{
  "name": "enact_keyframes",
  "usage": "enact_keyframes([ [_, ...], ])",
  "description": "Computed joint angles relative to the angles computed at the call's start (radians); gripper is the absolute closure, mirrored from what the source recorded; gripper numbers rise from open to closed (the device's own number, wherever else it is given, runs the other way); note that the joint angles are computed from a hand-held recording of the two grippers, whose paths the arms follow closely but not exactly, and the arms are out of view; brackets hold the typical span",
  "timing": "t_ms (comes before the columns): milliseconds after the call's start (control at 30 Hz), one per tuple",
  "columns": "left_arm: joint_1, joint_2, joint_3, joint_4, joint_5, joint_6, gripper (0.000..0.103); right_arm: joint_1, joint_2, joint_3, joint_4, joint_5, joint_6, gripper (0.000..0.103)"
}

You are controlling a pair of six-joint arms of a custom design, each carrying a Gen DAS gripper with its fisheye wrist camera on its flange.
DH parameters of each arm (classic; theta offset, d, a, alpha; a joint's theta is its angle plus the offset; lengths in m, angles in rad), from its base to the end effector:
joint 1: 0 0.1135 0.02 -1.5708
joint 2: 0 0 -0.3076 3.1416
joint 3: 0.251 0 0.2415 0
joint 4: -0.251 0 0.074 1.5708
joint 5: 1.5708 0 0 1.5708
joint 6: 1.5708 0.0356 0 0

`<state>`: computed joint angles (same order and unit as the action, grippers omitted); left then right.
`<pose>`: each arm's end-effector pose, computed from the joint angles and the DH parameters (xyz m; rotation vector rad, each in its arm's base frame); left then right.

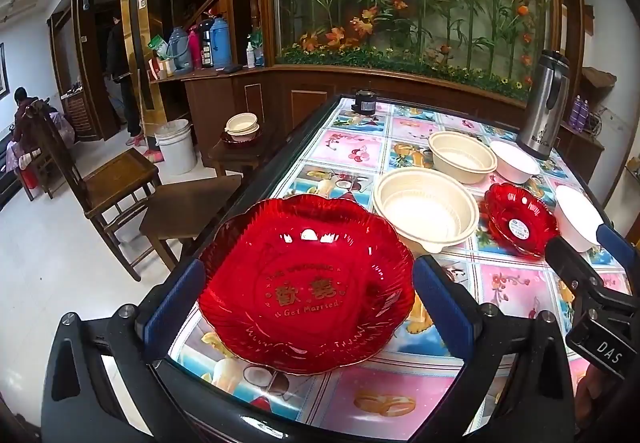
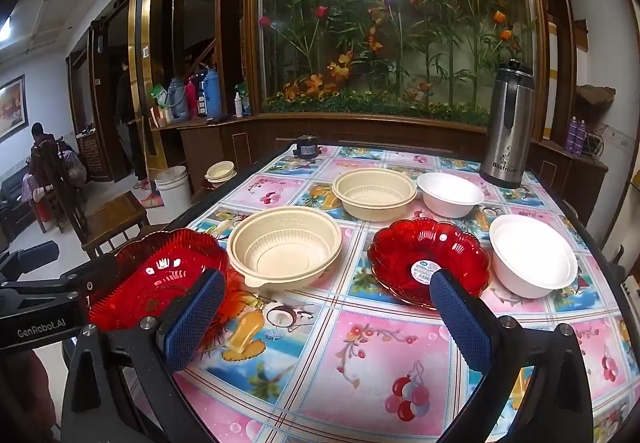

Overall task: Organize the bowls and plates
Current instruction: 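Hold the large red wedding plate in the left gripper and lift it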

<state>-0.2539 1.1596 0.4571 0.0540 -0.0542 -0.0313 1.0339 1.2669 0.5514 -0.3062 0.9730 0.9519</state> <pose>0.1957 -0.0488 0.2239 0.2168 2.2093 -0.0972 0.1240 0.1507 0.2186 0.2212 2.0615 -0.1087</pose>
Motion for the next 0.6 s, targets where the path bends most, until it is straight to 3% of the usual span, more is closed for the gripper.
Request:
enact_keyframes([
  [600, 0.018, 0.028, 0.028, -0.025, 0.006, 0.020, 0.000, -0.019, -0.004, 0.008, 0.010, -0.012, -0.031, 0.000],
])
